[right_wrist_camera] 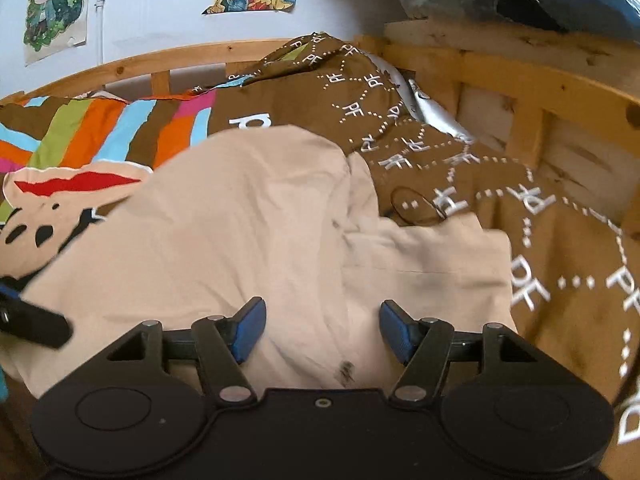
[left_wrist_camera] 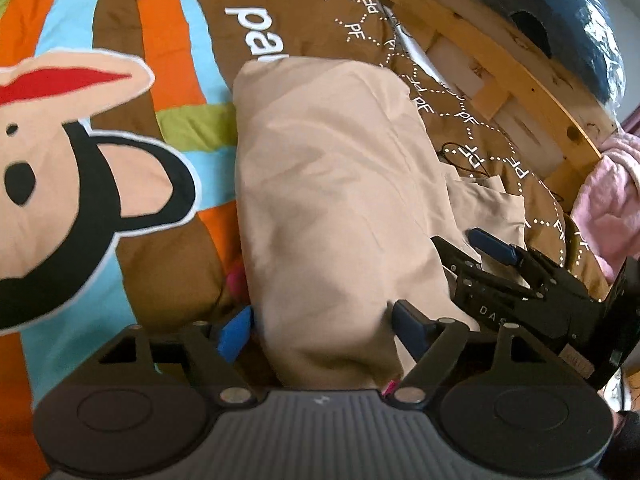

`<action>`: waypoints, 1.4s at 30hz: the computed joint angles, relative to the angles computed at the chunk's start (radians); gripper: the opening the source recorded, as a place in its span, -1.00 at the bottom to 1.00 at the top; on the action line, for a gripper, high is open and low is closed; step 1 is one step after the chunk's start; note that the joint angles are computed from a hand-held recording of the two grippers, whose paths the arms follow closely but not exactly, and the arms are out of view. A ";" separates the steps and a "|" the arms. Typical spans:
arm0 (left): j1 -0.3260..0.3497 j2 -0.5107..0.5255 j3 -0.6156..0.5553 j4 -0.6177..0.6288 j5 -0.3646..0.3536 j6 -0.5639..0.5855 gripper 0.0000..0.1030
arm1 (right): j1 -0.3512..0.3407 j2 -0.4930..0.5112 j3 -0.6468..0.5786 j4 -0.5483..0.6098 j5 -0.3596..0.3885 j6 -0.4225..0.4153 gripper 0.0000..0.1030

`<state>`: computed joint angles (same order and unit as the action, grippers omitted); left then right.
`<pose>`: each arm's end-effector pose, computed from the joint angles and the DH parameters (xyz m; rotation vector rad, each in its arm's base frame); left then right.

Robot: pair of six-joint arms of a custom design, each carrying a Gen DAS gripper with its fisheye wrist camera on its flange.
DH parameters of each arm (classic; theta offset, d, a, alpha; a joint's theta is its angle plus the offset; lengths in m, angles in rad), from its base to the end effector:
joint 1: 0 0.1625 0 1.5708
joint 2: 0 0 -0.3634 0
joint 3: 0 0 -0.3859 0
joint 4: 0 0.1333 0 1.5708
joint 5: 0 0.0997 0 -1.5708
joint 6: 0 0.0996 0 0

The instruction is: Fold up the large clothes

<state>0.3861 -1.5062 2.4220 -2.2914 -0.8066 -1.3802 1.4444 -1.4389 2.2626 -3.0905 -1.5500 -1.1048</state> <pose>-0.2410 -0.3163 0.1292 -0.1515 2.5899 -0.9265 0.0775 -0.4638 0.2271 1.2510 -2.3287 0.7988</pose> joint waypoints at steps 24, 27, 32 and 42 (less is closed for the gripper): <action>0.012 -0.006 0.020 -0.042 -0.011 -0.009 0.64 | -0.030 0.007 0.015 -0.036 0.044 -0.028 0.28; 0.015 -0.004 0.023 -0.052 -0.012 -0.005 0.66 | 0.000 -0.008 0.002 -0.006 -0.009 0.033 0.29; 0.024 -0.004 0.034 -0.087 -0.019 0.005 0.68 | -0.006 -0.088 0.013 0.000 0.029 0.146 0.42; 0.026 -0.001 0.034 -0.092 -0.021 0.006 0.70 | -0.047 -0.099 -0.113 0.239 -0.009 0.371 0.66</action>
<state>0.4121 -1.5077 2.4562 -2.3833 -0.8274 -1.3744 1.3974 -1.5378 2.1499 -2.8510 -1.5587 -0.7335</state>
